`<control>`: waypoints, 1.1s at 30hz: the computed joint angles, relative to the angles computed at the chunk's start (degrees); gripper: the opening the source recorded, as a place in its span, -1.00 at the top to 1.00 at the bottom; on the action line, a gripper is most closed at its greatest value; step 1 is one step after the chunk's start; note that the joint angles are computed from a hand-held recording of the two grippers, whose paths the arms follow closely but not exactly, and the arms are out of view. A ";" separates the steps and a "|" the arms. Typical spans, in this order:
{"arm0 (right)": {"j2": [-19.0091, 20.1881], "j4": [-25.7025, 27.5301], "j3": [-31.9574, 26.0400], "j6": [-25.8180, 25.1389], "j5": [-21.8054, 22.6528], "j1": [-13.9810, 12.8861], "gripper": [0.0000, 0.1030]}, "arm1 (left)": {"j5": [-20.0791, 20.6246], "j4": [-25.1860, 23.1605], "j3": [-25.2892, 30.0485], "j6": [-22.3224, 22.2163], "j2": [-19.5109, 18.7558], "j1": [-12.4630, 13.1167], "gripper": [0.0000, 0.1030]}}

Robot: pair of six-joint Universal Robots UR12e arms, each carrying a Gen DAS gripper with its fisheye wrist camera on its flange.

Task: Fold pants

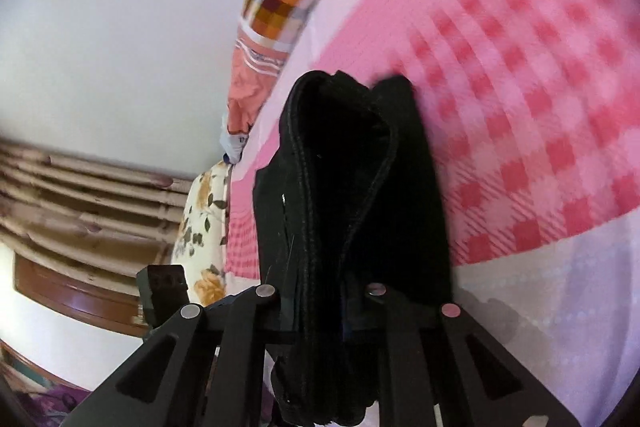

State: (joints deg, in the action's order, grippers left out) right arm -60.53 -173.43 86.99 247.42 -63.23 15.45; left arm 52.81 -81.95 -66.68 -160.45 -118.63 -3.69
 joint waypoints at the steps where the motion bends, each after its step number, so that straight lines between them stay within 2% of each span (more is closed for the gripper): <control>1: 0.05 1.31 0.12 -0.34 -0.11 -0.03 0.74 | 0.17 -0.19 0.02 0.09 -0.05 -0.09 -0.31; 3: 0.41 -0.69 0.76 0.70 0.79 -0.32 0.74 | 0.57 -0.80 0.29 0.03 -0.25 -0.20 -0.31; 6: 0.20 -0.65 0.90 0.24 0.86 -0.35 0.68 | 0.47 0.65 -0.33 -0.28 0.17 -0.05 -0.31; 10: 0.13 -5.07 2.07 4.45 1.63 -0.76 0.54 | 1.72 2.39 -0.53 0.15 0.41 -0.19 -0.31; 12: -0.24 -4.07 2.66 3.15 1.61 -0.89 0.52 | 1.99 3.35 -0.56 0.71 0.42 -0.15 -0.31; 13: -0.18 -4.81 3.20 3.47 2.00 -0.98 0.55 | 2.25 4.17 -0.69 1.10 0.47 -0.20 -0.31; 14: -0.03 -5.81 3.72 4.26 2.28 -1.05 0.71 | 2.51 4.93 -0.91 1.42 0.56 -0.28 -0.31; 15: 0.16 -6.62 4.00 5.17 2.39 -1.02 0.75 | 2.96 5.92 -1.17 1.60 0.65 -0.44 -0.31; 20: -0.72 0.30 2.15 -1.99 -0.87 -0.15 0.72 | 6.85 13.42 -3.04 1.60 1.26 -1.76 -0.31; 24: -2.00 5.43 0.98 -6.11 -6.45 0.76 0.41 | 10.90 21.03 -4.98 1.39 1.88 -2.71 -0.31; 26: -2.94 6.93 0.55 -7.11 -10.74 1.38 -0.04 | 12.55 23.35 -5.56 1.24 1.98 -2.95 -0.31; 29: -4.38 12.92 -1.81 -11.84 -19.30 3.04 -0.30 | 15.13 26.92 -6.46 0.75 2.15 -3.40 -0.31; 32: -4.71 16.86 -4.34 -14.54 -24.74 4.71 -0.60 | 17.43 30.67 -7.84 1.03 2.62 -3.66 -0.31; 33: -4.60 17.50 -5.07 -14.91 -25.90 5.18 -0.62 | 18.46 31.97 -8.20 1.11 2.72 -3.89 -0.31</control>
State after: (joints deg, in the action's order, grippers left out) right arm -65.13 -155.93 81.91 232.51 -89.13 20.63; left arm 71.27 -49.98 -74.88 -159.35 -115.90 -7.58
